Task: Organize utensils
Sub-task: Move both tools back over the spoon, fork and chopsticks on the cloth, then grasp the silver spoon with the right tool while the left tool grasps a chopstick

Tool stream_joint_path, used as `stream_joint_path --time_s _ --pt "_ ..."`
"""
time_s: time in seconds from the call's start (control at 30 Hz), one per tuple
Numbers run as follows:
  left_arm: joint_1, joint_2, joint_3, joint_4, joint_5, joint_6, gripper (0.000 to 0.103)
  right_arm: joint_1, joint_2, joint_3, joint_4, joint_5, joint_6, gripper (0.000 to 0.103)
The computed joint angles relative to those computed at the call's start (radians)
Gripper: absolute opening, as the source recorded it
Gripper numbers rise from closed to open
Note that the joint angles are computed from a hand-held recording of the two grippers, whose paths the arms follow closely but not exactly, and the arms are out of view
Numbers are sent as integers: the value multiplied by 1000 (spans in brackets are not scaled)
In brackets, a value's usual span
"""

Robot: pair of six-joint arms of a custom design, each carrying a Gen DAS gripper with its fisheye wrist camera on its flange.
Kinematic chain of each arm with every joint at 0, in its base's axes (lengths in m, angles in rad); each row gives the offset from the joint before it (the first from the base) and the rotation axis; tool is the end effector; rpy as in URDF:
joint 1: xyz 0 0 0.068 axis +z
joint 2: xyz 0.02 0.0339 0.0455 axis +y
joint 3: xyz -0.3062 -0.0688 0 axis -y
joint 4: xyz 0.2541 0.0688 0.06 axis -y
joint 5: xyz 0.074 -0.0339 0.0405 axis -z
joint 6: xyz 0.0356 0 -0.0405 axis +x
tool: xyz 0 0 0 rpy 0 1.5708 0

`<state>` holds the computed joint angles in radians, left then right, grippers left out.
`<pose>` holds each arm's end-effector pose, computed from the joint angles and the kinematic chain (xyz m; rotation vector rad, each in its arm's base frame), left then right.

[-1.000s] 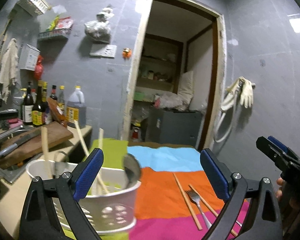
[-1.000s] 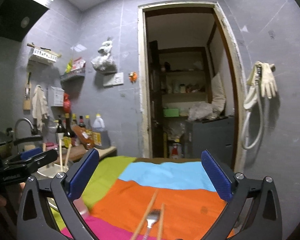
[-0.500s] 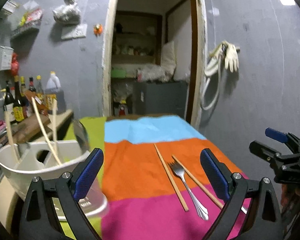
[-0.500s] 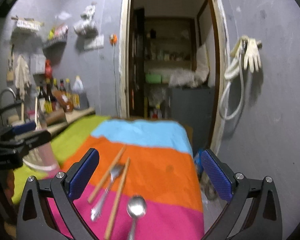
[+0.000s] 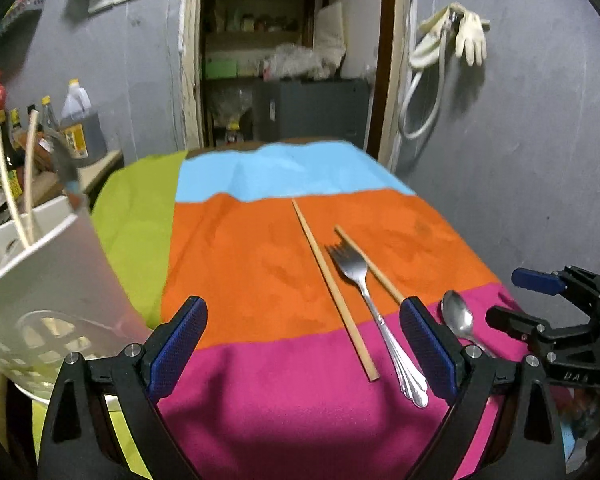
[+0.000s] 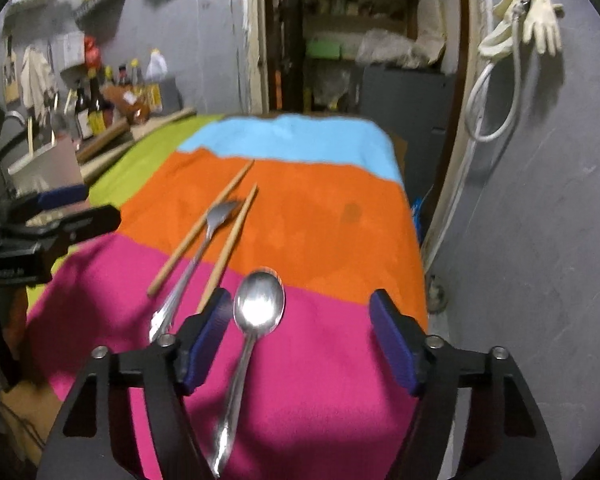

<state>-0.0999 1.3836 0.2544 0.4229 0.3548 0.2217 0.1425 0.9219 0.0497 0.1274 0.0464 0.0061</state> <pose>0.2053 -0.0330 0.1406 0.5413 2.1804 -0.3378 0.1238 0.0161 0.1272 -0.1343 2.3108 0.0217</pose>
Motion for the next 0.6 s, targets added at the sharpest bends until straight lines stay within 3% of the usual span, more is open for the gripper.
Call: stream_joint_path --time_s 0.4,0.53,0.6 --pt "-73 289 254 -236 -6 2 37 -20 250 19 104 -91 -42 50" --pt "-70 332 300 -273 8 0 30 -8 294 31 125 -83 -42 46" --pt "-72 328 314 -305 16 2 19 2 322 34 143 -74 -39 44"
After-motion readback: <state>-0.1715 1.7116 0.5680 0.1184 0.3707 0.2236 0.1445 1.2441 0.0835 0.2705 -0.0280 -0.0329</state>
